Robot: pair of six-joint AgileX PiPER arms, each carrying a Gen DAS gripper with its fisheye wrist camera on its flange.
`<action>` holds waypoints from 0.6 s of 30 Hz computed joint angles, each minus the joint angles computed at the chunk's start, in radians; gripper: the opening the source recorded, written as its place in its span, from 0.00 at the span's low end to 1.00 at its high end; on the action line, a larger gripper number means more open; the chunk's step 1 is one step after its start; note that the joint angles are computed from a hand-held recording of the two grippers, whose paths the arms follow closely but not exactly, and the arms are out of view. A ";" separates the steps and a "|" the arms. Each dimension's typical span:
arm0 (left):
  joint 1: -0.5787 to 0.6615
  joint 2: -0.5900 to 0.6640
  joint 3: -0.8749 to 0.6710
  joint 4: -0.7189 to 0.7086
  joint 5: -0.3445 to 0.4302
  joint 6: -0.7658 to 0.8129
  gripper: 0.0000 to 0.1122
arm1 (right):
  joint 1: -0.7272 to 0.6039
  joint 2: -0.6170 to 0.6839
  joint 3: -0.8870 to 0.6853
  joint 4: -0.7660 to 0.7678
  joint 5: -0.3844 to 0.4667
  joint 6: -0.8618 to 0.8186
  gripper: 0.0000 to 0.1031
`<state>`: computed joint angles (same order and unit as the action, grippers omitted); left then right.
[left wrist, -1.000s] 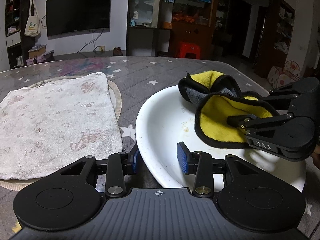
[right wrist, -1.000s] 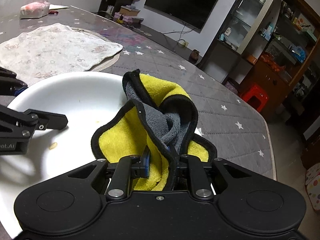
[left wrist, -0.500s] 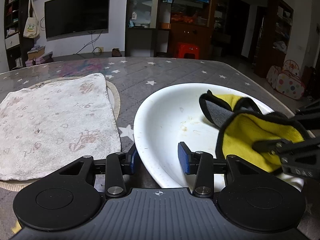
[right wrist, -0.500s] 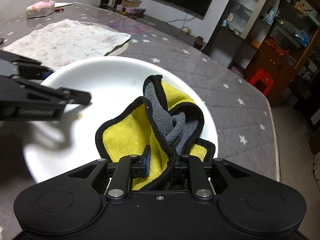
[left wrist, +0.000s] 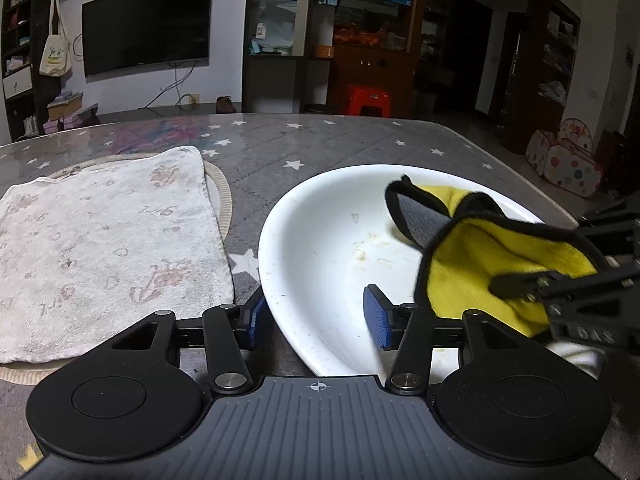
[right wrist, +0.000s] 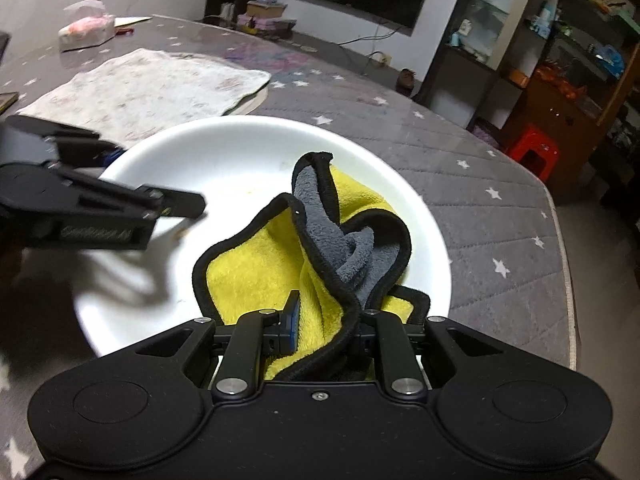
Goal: Clean bowl
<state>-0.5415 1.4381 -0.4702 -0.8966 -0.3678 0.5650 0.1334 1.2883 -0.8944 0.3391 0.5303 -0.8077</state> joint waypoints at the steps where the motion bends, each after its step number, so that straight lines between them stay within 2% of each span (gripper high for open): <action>1: -0.006 0.001 -0.002 -0.026 -0.005 0.024 0.53 | 0.003 0.010 -0.001 0.002 -0.019 -0.004 0.18; 3: -0.015 0.005 -0.006 -0.061 -0.012 0.055 0.55 | 0.007 0.028 -0.004 0.007 -0.047 -0.010 0.18; 11: -0.009 0.005 -0.004 -0.041 -0.009 0.036 0.55 | 0.041 0.100 -0.026 0.002 -0.155 -0.006 0.18; 12: 0.013 0.007 -0.003 -0.003 0.000 0.009 0.55 | 0.047 0.106 -0.028 -0.004 -0.164 -0.002 0.18; 18: -0.005 0.003 -0.003 -0.038 -0.006 0.035 0.55 | 0.075 0.135 -0.047 -0.037 -0.192 0.007 0.19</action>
<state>-0.5461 1.4412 -0.4737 -0.9348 -0.3742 0.6002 0.2085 1.4235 -0.9418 0.3018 0.3385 -0.8007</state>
